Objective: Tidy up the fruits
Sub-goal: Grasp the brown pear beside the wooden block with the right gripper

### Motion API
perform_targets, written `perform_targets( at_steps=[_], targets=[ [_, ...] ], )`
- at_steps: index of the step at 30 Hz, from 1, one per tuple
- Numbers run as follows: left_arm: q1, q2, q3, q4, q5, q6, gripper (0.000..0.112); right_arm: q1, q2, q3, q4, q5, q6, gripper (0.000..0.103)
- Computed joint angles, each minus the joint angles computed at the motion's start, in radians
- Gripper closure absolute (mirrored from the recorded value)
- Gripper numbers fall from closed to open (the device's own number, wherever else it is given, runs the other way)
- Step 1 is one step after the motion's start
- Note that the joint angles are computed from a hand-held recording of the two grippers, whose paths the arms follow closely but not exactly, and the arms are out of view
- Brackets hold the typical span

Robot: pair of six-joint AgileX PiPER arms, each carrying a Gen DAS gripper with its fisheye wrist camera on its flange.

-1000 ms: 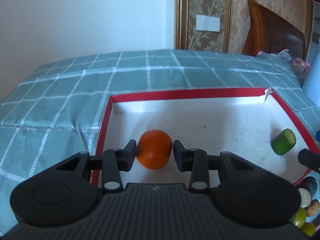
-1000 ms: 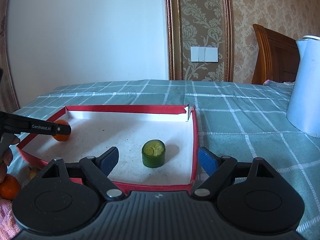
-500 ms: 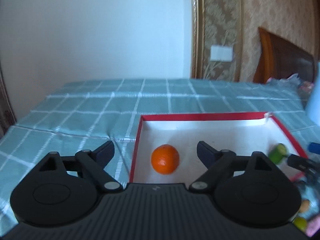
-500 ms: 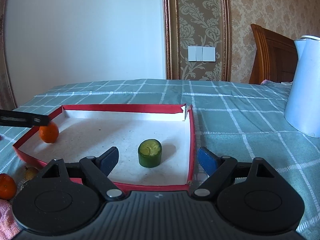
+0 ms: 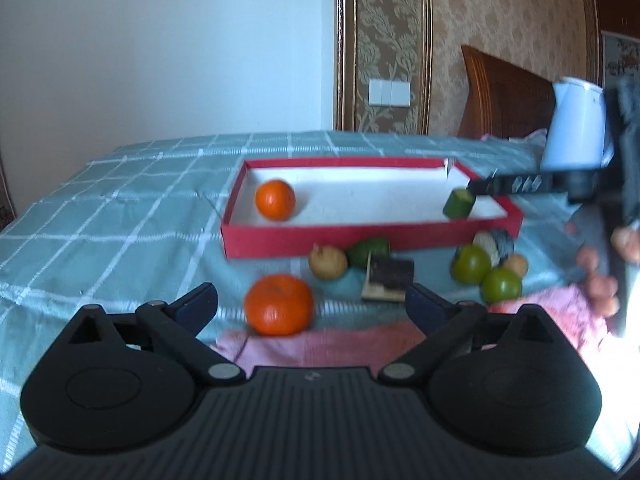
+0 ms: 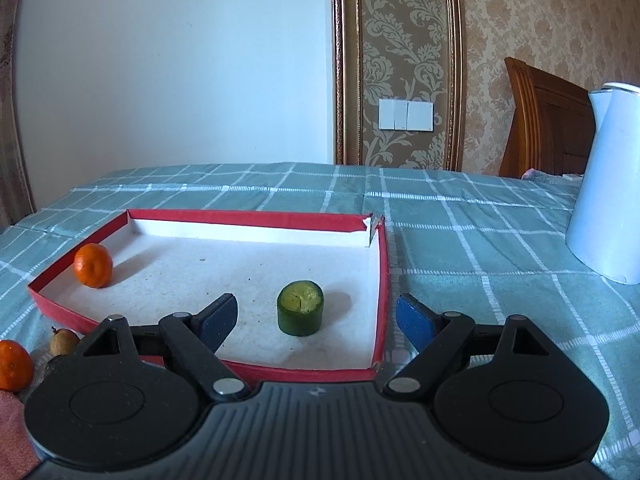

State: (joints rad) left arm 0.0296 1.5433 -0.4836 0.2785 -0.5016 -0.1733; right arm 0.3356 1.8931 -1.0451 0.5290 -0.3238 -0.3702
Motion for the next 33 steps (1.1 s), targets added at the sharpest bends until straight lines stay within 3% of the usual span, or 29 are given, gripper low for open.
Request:
perform_targets(
  at_steps=[3,6,10,13,15,20,33],
  targets=[
    [0.014,0.036,-0.014,0.029,-0.012,-0.040,0.013,-0.015,-0.061,0.074,-0.115,-0.028,0.139,0.016],
    [0.031,0.060,-0.033,0.093,0.001,-0.094,0.013,-0.008,-0.119,0.158,-0.072,-0.081,0.083,0.016],
    [0.042,0.072,-0.025,0.102,-0.011,-0.102,0.012,-0.011,-0.182,0.247,-0.101,-0.077,0.071,0.016],
    [0.036,0.074,-0.050,0.119,0.048,-0.130,0.009,0.026,-0.197,0.275,0.018,-0.099,-0.084,0.017],
    [0.056,0.079,-0.059,0.192,0.058,-0.207,0.009,0.060,-0.203,0.295,0.097,-0.133,-0.157,0.022],
    [0.079,0.087,-0.064,0.269,0.052,-0.280,0.009,0.076,-0.202,0.304,0.094,-0.067,-0.155,0.044],
    [0.081,0.089,-0.065,0.282,0.049,-0.289,0.009,0.071,-0.139,0.252,-0.065,0.026,0.008,0.057]
  ],
)
